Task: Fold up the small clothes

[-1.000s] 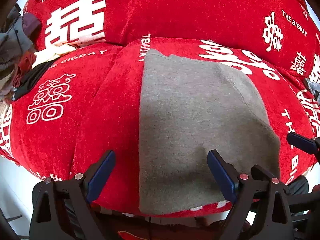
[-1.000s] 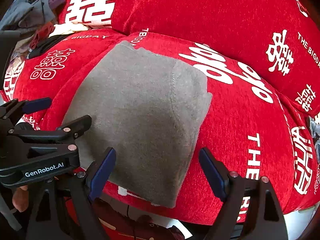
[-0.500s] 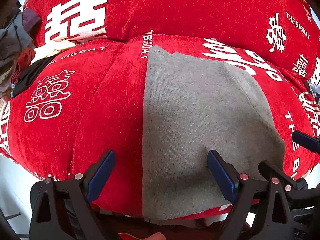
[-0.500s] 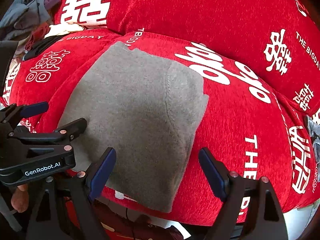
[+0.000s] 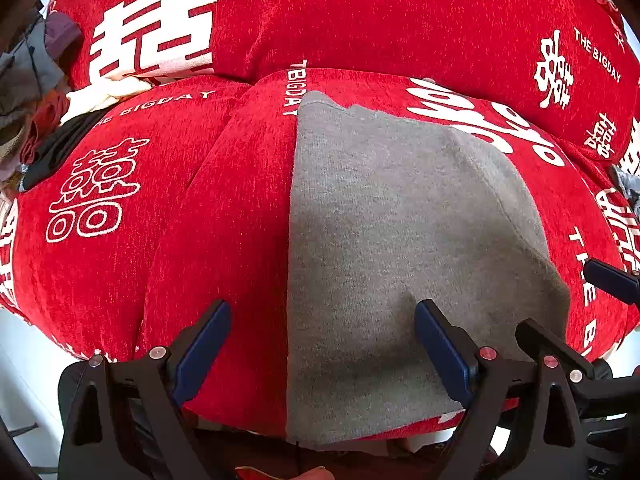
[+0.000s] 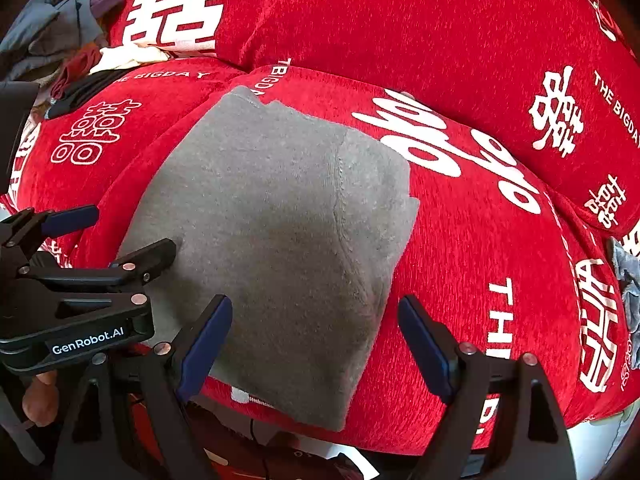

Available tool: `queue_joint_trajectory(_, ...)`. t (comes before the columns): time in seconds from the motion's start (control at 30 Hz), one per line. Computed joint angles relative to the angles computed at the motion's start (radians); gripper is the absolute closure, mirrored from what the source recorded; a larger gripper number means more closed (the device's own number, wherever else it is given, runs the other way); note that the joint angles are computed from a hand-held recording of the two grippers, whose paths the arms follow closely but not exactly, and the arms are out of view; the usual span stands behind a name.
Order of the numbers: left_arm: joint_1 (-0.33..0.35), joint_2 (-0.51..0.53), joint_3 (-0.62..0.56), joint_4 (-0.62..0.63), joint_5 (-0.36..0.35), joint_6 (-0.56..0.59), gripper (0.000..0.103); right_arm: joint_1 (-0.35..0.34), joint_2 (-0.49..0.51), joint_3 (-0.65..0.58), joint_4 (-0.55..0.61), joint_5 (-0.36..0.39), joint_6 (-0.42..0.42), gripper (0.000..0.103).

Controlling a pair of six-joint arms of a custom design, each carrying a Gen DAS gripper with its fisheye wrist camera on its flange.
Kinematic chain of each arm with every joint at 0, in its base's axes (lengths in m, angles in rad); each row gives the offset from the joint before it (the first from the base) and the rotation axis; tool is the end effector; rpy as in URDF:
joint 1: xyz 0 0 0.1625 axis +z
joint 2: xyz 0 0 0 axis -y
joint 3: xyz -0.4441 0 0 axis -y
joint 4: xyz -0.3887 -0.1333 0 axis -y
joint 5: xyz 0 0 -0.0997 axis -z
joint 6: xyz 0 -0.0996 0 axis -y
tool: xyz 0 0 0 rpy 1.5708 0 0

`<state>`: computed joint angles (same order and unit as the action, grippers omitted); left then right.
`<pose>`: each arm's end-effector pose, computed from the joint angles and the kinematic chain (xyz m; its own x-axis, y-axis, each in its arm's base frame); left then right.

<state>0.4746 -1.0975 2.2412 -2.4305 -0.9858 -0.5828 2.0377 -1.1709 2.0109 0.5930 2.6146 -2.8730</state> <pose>-0.3017 -0.3667 0.0963 -0.6731 0.4368 -0.5968 0.5790 0.8133 -0.0578 0.1954 -0.2828 0.2188 -0.6028 0.1187 0.7890 -0.2965 0.8847 -0.3596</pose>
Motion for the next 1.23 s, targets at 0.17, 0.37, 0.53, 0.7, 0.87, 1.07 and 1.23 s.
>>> queue_joint_trajectory(0.17,-0.004,0.001,-0.002,0.005,0.002,-0.005,0.01,0.0,-0.005,0.001,-0.006,0.003,-0.009,0.016)
queue_joint_trajectory(0.37,-0.006,0.001,-0.006,0.014,0.002,-0.007,0.01,-0.001,-0.012,0.003,-0.012,0.002,-0.02,0.016)
queue_joint_trajectory(0.53,-0.012,0.006,-0.008,0.021,0.007,-0.014,0.01,0.001,-0.017,0.004,-0.02,0.0,-0.029,0.016)
queue_joint_trajectory(0.7,-0.019,0.008,-0.007,0.021,0.018,-0.018,0.01,0.001,-0.024,0.008,-0.027,-0.004,-0.033,0.016)
queue_joint_trajectory(0.87,-0.022,0.01,-0.009,0.029,0.023,-0.018,0.01,-0.001,-0.032,0.011,-0.033,-0.008,-0.042,0.016)
queue_joint_trajectory(1.07,-0.023,0.017,-0.015,0.045,0.024,-0.028,0.01,-0.007,-0.039,0.017,-0.048,-0.017,-0.053,0.016)
queue_joint_trajectory(1.23,-0.03,0.02,-0.015,0.058,0.039,-0.039,0.01,-0.014,-0.046,0.026,-0.063,-0.028,-0.06,0.016)
